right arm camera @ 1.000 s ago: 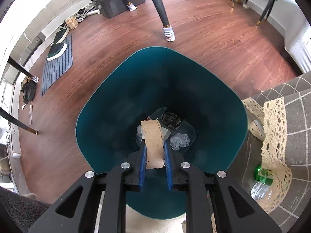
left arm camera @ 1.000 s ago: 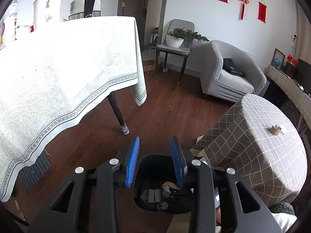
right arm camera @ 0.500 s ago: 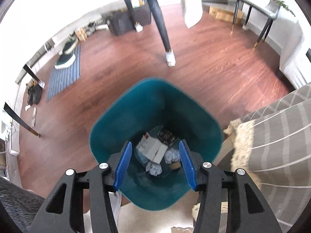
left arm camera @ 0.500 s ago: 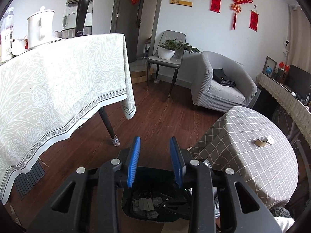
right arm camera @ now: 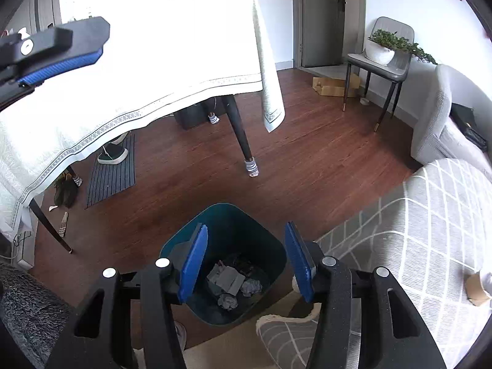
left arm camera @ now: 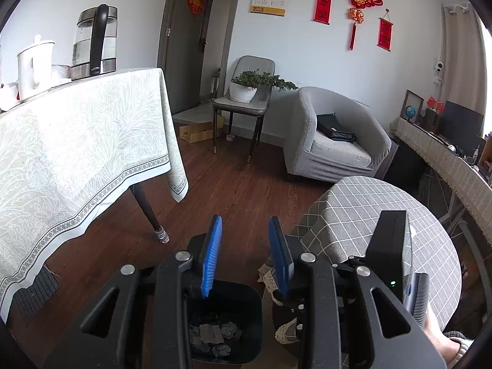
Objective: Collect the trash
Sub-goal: 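Move both tools back over the checked table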
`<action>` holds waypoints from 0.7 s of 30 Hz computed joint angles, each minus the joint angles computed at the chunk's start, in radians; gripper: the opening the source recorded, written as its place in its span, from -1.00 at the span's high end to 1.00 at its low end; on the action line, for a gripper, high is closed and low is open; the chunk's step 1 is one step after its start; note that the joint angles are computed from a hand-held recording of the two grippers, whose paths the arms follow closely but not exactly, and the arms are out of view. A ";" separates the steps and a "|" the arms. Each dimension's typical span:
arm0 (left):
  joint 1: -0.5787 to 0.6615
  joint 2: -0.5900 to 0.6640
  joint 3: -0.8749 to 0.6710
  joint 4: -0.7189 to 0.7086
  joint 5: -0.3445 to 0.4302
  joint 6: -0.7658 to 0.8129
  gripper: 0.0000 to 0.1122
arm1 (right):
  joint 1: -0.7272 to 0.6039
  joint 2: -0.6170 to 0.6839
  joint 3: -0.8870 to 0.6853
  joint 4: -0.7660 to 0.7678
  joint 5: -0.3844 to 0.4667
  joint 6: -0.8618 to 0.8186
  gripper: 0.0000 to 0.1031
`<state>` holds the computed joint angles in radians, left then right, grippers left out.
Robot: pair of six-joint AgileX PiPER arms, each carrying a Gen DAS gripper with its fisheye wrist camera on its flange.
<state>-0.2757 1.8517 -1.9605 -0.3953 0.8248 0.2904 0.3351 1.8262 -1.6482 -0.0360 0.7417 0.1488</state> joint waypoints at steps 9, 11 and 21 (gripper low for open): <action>-0.097 0.058 -0.088 0.069 0.011 -0.070 0.39 | -0.084 -0.174 0.131 -0.007 -0.052 -0.013 -0.09; -0.127 0.078 -0.115 0.081 0.020 -0.087 0.37 | -0.118 -0.202 0.160 0.000 -0.063 -0.020 -0.10; -0.281 0.161 -0.212 0.145 0.035 -0.115 0.09 | -0.311 -0.356 0.309 0.042 -0.086 -0.075 -0.17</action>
<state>-0.5564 2.0129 -2.1720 -0.2498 0.8602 0.1753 0.0239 1.4704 -1.3390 0.0060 0.6560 0.0739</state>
